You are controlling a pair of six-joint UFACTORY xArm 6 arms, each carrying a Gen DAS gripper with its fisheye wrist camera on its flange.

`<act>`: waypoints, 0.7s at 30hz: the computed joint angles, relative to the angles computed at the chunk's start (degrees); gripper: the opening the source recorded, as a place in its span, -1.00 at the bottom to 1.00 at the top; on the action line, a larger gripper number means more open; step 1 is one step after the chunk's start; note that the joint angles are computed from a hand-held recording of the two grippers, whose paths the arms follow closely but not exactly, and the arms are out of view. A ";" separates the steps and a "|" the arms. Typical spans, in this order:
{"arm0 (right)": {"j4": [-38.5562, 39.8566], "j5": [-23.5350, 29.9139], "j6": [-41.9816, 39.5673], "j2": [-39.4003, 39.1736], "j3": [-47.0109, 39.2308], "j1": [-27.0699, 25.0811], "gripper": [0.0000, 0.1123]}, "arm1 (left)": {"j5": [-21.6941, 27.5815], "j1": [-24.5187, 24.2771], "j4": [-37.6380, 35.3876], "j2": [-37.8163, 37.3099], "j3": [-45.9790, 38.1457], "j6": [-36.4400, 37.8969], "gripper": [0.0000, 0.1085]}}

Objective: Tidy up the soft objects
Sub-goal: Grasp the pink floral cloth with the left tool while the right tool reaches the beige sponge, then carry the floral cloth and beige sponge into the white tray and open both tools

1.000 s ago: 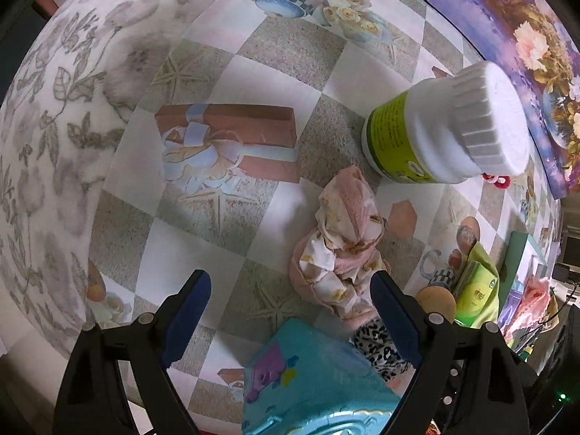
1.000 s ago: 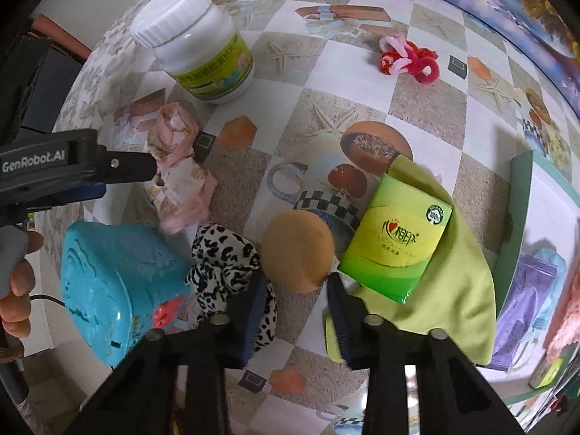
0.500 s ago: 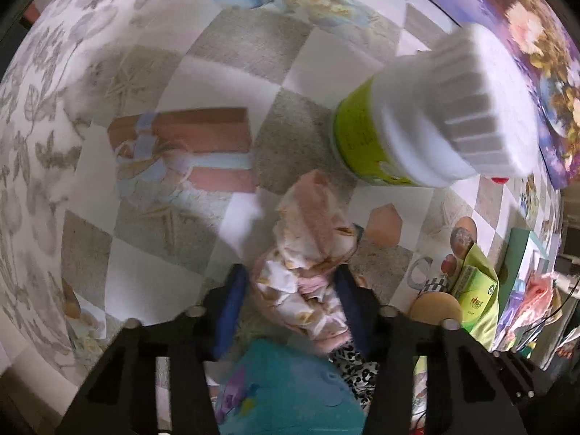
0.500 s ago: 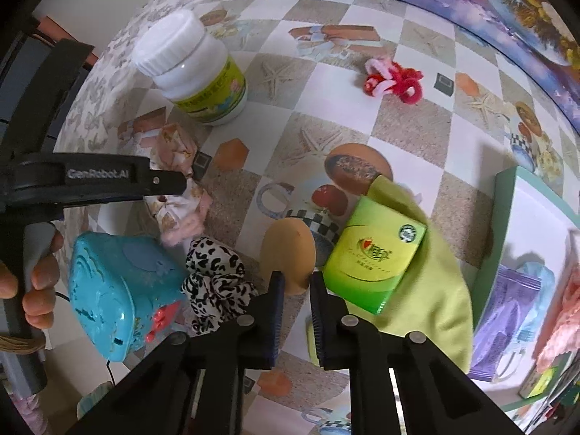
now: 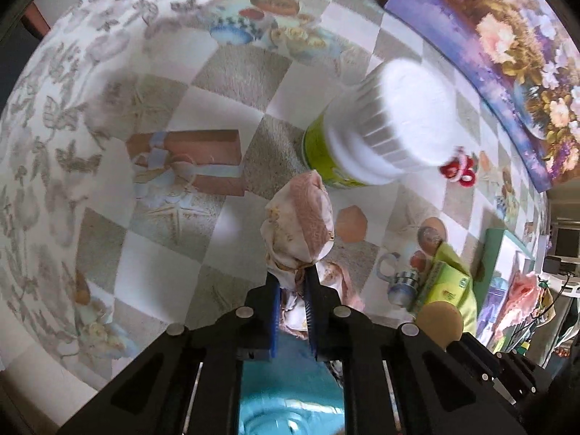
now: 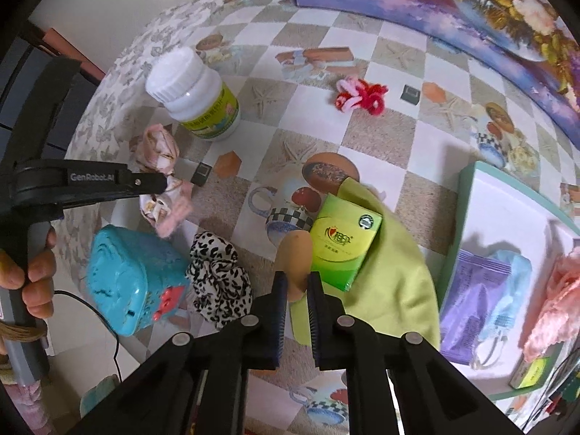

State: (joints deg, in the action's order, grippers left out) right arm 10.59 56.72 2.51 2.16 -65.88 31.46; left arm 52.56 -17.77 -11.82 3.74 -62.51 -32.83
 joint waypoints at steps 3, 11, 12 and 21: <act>0.02 0.61 -0.99 -3.39 1.71 -1.30 -0.79 | 1.55 -0.54 1.40 -2.84 0.24 -1.14 -0.77; -0.97 1.84 -2.12 -12.34 6.75 -6.30 -0.79 | 6.02 -5.66 5.70 -6.63 -3.41 -5.67 -0.77; -1.00 2.04 -2.27 -13.40 7.31 -7.25 -0.79 | 6.79 -6.88 6.31 -6.30 -4.86 -6.34 -0.77; -1.22 4.79 -5.83 -22.38 13.59 -17.59 -0.79 | 11.35 -16.70 8.73 -0.17 -16.79 -8.69 -0.77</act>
